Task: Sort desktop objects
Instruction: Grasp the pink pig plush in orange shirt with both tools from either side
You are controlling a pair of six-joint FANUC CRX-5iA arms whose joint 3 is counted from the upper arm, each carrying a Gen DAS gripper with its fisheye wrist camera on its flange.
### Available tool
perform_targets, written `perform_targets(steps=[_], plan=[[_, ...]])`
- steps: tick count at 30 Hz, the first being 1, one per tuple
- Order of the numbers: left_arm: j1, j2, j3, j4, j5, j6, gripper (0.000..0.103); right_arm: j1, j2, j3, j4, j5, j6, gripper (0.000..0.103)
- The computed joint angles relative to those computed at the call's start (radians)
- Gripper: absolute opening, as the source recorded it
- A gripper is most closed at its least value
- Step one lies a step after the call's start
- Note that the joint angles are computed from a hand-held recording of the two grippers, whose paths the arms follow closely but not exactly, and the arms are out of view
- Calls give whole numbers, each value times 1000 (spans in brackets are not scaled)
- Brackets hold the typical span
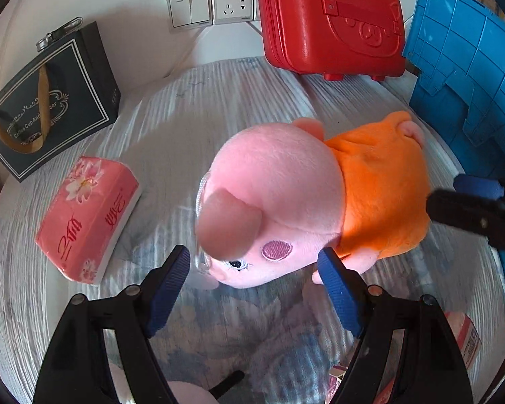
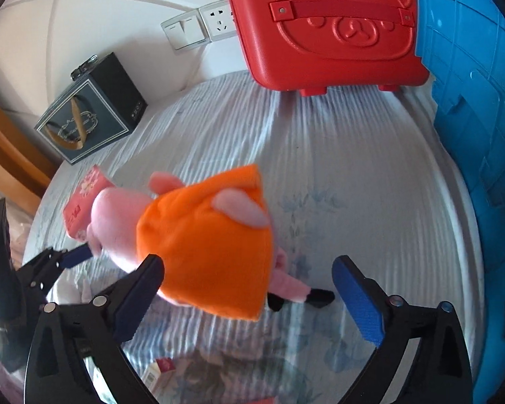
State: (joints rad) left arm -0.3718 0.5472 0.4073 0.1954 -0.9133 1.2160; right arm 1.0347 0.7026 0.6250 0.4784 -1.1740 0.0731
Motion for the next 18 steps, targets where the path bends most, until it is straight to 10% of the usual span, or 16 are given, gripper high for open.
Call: perform_targets(steps=[13,18], plan=[[2,104,140,40,-35,-20,78,-62,17,7,-43,86,71,103],[15,203,264,76,-173,20,78,-82,97,155,-123,28,227,103]])
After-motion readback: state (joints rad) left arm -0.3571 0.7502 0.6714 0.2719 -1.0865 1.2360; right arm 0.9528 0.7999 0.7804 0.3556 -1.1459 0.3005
